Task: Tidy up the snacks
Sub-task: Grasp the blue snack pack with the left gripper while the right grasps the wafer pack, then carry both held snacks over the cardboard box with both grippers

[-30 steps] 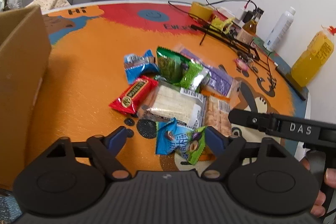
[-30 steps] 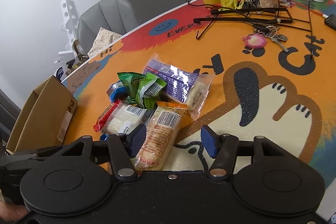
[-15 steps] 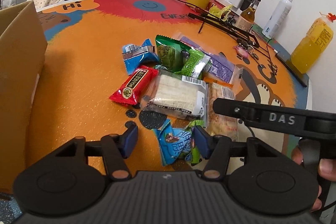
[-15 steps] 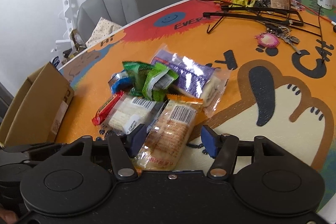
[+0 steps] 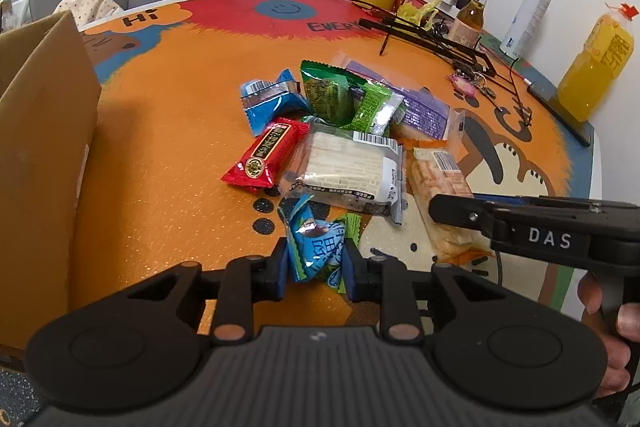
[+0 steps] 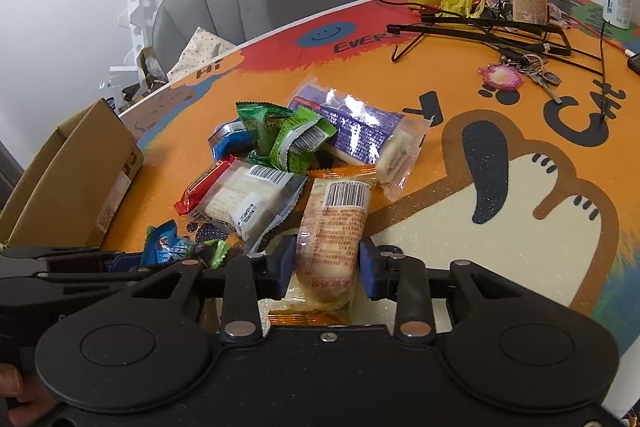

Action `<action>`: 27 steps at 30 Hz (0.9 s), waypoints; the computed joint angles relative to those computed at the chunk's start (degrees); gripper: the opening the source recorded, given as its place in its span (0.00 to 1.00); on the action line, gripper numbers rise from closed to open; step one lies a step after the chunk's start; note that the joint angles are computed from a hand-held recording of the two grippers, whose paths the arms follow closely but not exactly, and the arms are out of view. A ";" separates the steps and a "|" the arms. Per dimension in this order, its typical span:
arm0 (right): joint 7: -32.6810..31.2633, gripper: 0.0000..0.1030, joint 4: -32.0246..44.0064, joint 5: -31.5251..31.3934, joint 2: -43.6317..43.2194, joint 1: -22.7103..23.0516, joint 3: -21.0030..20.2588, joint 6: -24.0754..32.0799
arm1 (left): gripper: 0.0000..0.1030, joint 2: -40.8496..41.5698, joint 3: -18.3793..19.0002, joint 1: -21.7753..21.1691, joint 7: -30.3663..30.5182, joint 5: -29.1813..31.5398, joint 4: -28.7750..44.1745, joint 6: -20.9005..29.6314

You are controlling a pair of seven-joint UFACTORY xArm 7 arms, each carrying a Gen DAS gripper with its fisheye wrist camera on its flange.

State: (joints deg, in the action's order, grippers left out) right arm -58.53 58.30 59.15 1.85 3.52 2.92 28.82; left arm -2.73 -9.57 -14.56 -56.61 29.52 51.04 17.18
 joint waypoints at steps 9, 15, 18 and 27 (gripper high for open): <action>-1.68 0.30 -0.28 3.25 -1.59 0.34 -0.29 -0.48 | 0.24 -3.33 -1.14 2.22 -6.19 6.05 -1.37 -0.83; -3.34 0.30 -0.16 5.69 -2.95 1.25 -0.56 -0.51 | 0.24 -5.78 -2.30 4.56 -9.03 9.20 -1.63 -0.54; -4.05 0.30 -0.01 6.98 -3.39 1.82 -0.62 -0.76 | 0.24 -7.18 -2.85 5.70 -9.65 9.83 -2.00 -0.39; -5.82 0.30 0.94 10.03 -4.47 3.83 -0.22 -0.34 | 0.24 -12.60 -4.74 9.76 -10.76 10.49 -4.58 0.08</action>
State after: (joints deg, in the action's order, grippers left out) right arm -64.34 59.24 69.18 -2.63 7.35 2.70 28.48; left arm -15.33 -14.31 -4.80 -67.38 40.02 46.46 17.25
